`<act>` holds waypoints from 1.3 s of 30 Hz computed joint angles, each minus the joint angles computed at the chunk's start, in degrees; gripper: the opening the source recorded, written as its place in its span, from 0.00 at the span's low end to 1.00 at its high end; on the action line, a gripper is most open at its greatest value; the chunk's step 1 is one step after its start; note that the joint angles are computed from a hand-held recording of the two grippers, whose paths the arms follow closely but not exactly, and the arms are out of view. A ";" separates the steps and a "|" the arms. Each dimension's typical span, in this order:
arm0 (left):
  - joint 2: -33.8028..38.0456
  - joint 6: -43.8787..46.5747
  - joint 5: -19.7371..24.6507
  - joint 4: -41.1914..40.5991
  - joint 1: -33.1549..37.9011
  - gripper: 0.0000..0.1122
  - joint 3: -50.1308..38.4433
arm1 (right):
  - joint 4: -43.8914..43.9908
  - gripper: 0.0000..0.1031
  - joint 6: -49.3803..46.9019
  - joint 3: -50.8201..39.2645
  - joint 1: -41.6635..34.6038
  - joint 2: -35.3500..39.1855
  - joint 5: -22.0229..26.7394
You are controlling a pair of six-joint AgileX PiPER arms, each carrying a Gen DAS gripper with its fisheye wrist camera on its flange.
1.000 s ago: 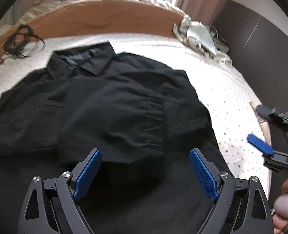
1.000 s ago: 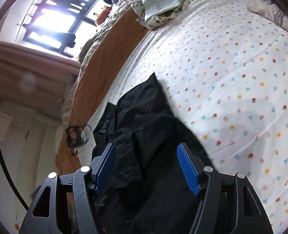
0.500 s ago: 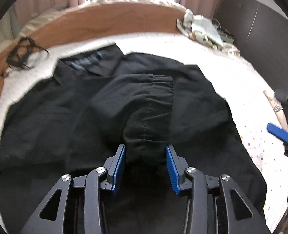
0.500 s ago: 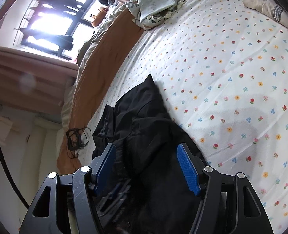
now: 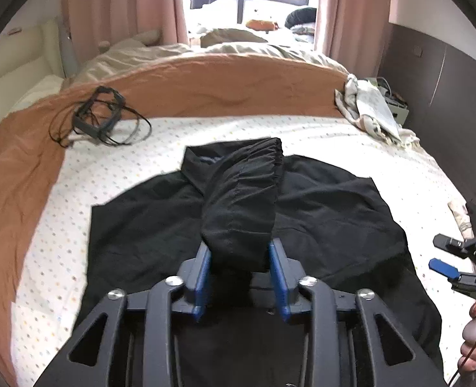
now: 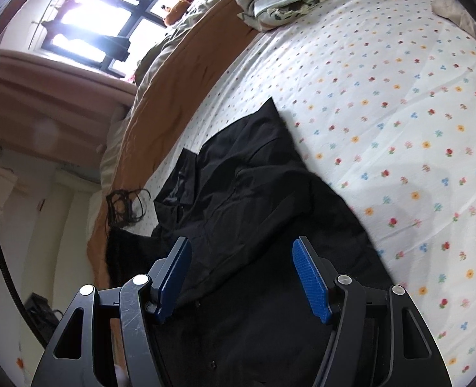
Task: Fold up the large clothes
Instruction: 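Reposition the folded sleeve along the shirt body and open the left gripper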
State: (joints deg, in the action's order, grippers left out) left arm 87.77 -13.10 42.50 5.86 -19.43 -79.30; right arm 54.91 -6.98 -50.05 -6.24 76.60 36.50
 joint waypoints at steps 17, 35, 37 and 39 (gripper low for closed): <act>7.45 1.67 -2.38 -4.87 8.39 0.29 1.84 | -4.02 0.64 4.43 -2.11 3.67 3.60 -2.06; -5.85 8.09 5.24 -5.02 22.26 0.53 8.60 | -8.64 0.64 7.23 -2.54 5.78 1.76 -1.55; -9.07 10.60 6.60 -8.00 23.90 0.62 9.53 | -8.95 0.64 6.89 -1.61 5.45 0.11 -1.26; -11.94 12.40 7.98 -10.00 24.90 0.67 10.03 | -11.30 0.64 8.11 -1.08 5.25 -1.73 -0.88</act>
State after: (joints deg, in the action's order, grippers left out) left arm 75.83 -0.70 50.48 -4.14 5.47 -69.27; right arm 43.61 1.13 -51.14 -0.99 74.87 35.62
